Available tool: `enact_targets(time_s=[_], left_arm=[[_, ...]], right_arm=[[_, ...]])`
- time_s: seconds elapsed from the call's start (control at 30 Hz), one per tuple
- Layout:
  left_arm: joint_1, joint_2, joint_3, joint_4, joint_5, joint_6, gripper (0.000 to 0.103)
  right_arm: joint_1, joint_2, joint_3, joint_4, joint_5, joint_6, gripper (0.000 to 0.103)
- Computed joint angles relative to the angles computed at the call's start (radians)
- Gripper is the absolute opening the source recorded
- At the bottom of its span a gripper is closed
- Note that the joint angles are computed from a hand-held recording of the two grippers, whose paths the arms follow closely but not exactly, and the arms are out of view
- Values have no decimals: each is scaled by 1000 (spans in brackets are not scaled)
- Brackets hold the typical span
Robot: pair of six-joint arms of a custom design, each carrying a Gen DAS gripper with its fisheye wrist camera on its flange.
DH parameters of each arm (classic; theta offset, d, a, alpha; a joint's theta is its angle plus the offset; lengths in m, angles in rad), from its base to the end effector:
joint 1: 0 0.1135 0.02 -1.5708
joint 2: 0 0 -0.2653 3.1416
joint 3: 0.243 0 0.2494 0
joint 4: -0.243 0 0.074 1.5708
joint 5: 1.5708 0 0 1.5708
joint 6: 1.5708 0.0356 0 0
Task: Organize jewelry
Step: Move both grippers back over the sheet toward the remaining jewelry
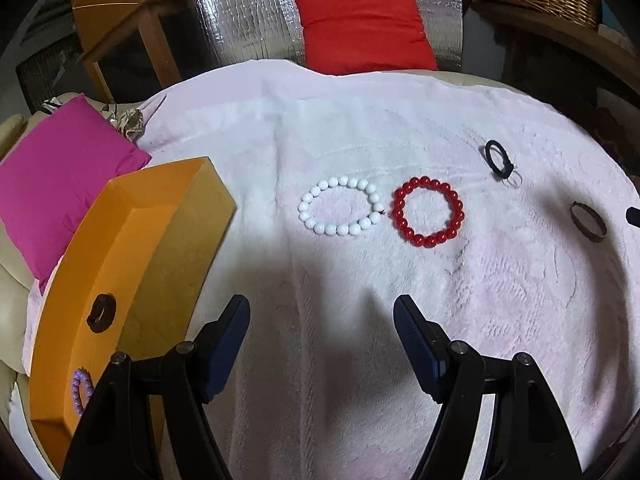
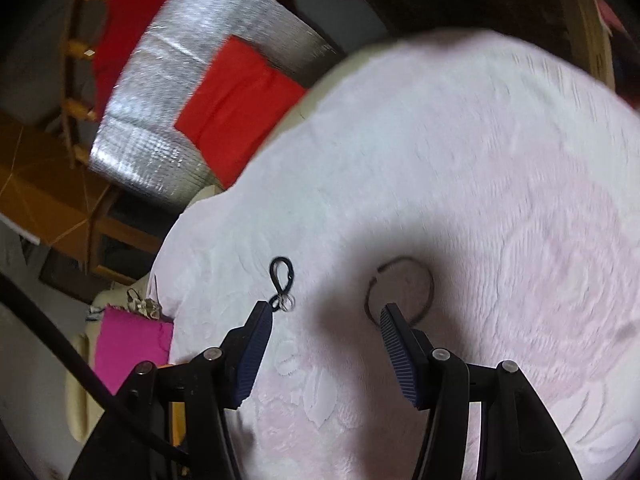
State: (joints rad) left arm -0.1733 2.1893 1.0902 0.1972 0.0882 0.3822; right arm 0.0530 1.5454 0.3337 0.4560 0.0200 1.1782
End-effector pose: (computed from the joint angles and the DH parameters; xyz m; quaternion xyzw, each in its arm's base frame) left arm 0.3985 -0.0730 0.0554 0.2727 0.9035 -0.0072 0.3305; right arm 0.2340 0.0117 0.0980 0.4930 0.7744 0.2214 0.3289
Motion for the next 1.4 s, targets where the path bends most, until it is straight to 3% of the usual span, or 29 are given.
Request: enact_targets(time_s=[0.43,0.87,1.1,1.4], left_arm=[[45,30,51,-52,5,2,75],[13,35,60,-78,25,-6,75],[-19,80,148,-204,114,-45,75],[-17,230,408,-389,280,-107,75]], right_arm=[[-23,109,-60,161,-66,114,61],[-60,68,-82,126,-79,82,62],[-123,30,-111,109,-118,38,62],[-147,86,-71,67,-114,-30,64]])
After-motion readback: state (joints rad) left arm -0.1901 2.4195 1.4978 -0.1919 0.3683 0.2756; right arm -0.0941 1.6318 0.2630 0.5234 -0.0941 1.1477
